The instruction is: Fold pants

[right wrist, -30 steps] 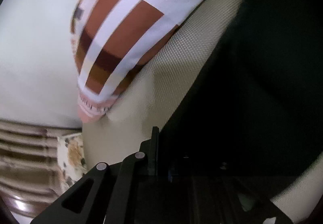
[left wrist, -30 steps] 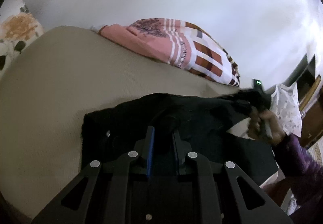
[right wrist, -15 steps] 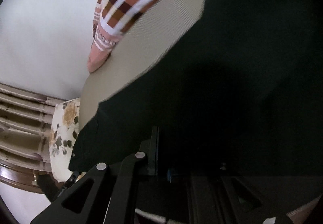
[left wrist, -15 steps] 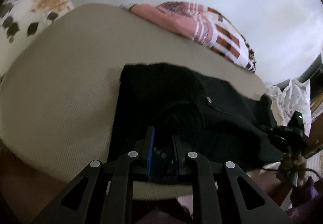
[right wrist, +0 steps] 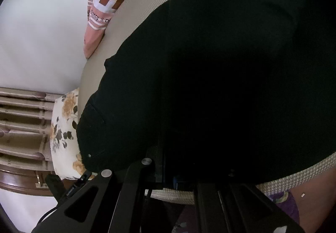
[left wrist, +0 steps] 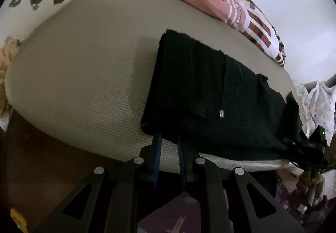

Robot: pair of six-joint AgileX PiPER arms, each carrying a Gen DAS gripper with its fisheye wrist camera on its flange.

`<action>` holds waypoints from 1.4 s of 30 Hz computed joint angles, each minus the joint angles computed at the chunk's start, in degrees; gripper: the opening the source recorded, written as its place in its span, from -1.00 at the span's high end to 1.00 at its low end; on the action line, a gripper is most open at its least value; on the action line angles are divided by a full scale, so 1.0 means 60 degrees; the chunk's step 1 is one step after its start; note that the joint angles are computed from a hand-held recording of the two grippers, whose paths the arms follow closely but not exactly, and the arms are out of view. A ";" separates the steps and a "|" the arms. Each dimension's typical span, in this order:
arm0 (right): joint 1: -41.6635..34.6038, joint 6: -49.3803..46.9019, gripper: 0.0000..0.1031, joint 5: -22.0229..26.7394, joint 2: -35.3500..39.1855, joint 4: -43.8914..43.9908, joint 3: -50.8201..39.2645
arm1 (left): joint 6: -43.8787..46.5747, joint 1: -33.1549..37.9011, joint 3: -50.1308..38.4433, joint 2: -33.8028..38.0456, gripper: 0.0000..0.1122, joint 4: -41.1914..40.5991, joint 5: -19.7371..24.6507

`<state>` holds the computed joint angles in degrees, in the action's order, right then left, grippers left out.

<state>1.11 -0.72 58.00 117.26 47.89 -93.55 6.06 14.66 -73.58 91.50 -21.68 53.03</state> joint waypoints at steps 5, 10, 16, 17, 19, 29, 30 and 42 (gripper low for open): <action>-0.0016 -0.0369 0.89 -0.0062 -0.0092 0.0185 0.0306 | -0.1326 -0.0689 -0.0283 -0.0710 0.69 0.1397 -0.0462; -0.0314 -0.1733 0.84 -0.0404 -0.0214 0.1491 0.1083 | -0.1401 -0.1868 -0.1407 0.0184 0.20 0.1768 -0.0746; -0.1343 -0.3850 0.62 -0.0416 -0.0250 0.3831 0.1975 | -0.0846 -0.2034 -0.1774 0.1688 0.20 0.0837 -0.0332; -0.1568 -0.4169 0.51 -0.0457 -0.0206 0.4157 0.2004 | -0.0836 -0.2068 -0.1700 0.1699 0.20 0.0883 -0.0418; -0.2028 -0.4659 0.43 -0.0541 -0.0053 0.4720 0.1953 | -0.0941 -0.2196 -0.1574 0.1620 0.20 0.1109 -0.0518; -0.4446 -0.4562 0.41 -0.0579 0.1943 0.6710 -0.0544 | -0.1492 -0.2494 -0.1606 0.1687 0.20 0.1633 -0.0518; -0.4528 -0.4421 0.43 -0.0543 0.2088 0.6561 -0.0827 | -0.1542 -0.2516 -0.1630 0.1704 0.20 0.1700 -0.0497; -0.5287 -0.6176 0.89 -0.1032 -0.0467 0.5739 0.0918 | -0.1825 -0.2868 -0.2130 0.2075 -0.09 0.2117 -0.0248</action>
